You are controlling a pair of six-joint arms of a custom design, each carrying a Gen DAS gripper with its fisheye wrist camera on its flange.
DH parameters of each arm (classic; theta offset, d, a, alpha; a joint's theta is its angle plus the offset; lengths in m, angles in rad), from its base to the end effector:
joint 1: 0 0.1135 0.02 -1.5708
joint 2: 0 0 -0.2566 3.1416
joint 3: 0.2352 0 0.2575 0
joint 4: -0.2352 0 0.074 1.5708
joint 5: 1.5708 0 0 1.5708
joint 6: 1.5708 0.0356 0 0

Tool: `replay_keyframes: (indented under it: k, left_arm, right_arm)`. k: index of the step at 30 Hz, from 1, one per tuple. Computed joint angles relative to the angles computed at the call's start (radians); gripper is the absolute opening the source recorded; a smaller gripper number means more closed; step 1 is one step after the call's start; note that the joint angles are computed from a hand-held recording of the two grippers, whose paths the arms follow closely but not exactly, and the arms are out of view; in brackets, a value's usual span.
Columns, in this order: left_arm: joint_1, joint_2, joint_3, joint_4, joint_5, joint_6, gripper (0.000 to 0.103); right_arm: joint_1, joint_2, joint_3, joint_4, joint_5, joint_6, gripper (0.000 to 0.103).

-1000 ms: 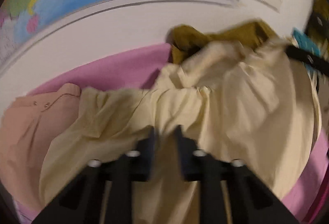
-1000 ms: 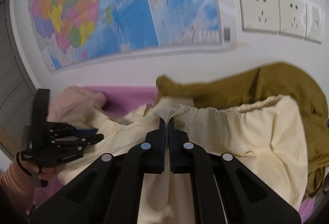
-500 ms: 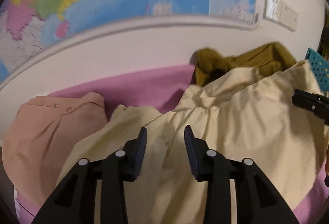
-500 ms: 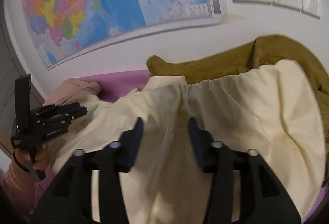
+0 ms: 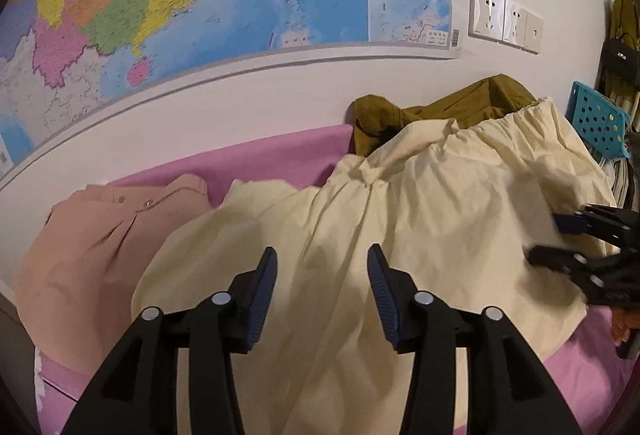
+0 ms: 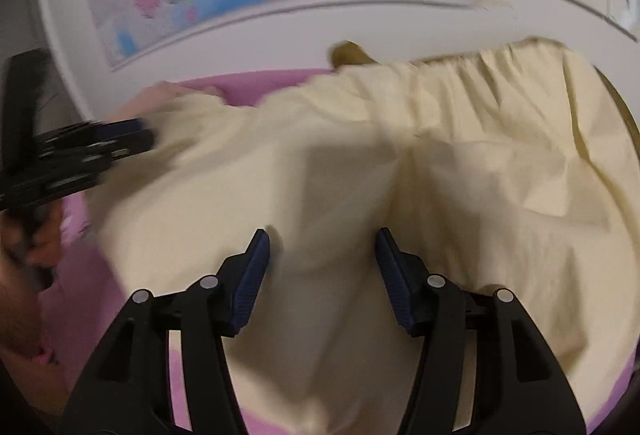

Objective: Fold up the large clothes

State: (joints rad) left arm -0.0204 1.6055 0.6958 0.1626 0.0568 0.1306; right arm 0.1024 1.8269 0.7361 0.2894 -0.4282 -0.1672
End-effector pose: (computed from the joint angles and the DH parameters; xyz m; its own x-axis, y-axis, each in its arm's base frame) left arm 0.3103 -0.0084 0.1347 -0.6655 0.1436 -0.7324 0.1500 0.9870 0.0573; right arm 0.3246 0.0482 0.0909 -0.6413 -0.2181 -0.7356 -0.4940 0.8510 0.1783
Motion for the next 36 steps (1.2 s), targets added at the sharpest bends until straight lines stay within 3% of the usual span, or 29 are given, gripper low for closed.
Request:
replay_keyframes:
  k: [3, 7, 13, 15, 16, 20, 25, 26, 27, 29, 31, 33, 36]
  left_arm:
    - [0.053, -0.058, -0.063, 0.016, 0.049, 0.009, 0.052]
    - [0.207, -0.193, -0.181, 0.034, 0.184, 0.038, 0.059]
    - [0.499, -0.332, -0.329, 0.047, 0.371, 0.118, 0.072]
    - [0.55, -0.307, -0.348, 0.058, 0.416, 0.155, 0.084]
    - [0.558, -0.286, -0.349, 0.064, 0.419, 0.161, 0.084]
    - [0.522, -0.13, -0.334, 0.126, 0.401, 0.167, 0.084]
    - [0.423, 0.02, -0.29, 0.204, 0.382, 0.116, 0.083]
    - [0.412, 0.044, -0.273, 0.202, 0.379, 0.102, 0.075]
    - [0.41, 0.073, -0.243, 0.174, 0.401, 0.081, 0.06]
    - [0.424, 0.095, -0.213, 0.125, 0.461, 0.064, 0.038]
    - [0.425, 0.047, -0.241, 0.12, 0.467, 0.063, 0.025]
    - [0.459, -0.03, -0.269, 0.08, 0.533, 0.076, 0.019]
    - [0.606, -0.146, -0.242, -0.188, 0.766, 0.191, 0.016]
  right_arm:
    - [-0.015, 0.037, 0.016, 0.031, -0.018, 0.046, 0.054]
    - [-0.079, -0.074, -0.104, 0.061, -0.11, 0.042, 0.057]
    - [-0.405, -0.32, -0.348, 0.08, -0.326, 0.007, 0.071]
    - [-0.544, -0.331, -0.376, 0.063, -0.374, -0.013, 0.08]
    - [-0.59, -0.311, -0.366, 0.053, -0.385, -0.026, 0.086]
    - [-0.722, -0.081, -0.261, 0.006, -0.409, -0.071, 0.087]
    - [-0.696, 0.11, -0.126, -0.052, -0.444, -0.091, 0.087]
    - [-0.676, 0.127, -0.107, -0.069, -0.451, -0.101, 0.081]
    - [-0.667, 0.135, -0.102, -0.061, -0.465, -0.101, 0.077]
    - [-0.65, 0.139, -0.097, -0.052, -0.5, -0.095, 0.037]
    - [-0.663, 0.101, -0.089, -0.11, -0.542, -0.116, 0.019]
    - [-0.73, 0.052, -0.071, -0.271, -0.681, -0.22, 0.015]
    - [-0.858, -0.075, -0.042, -0.671, -0.801, -0.534, 0.01]
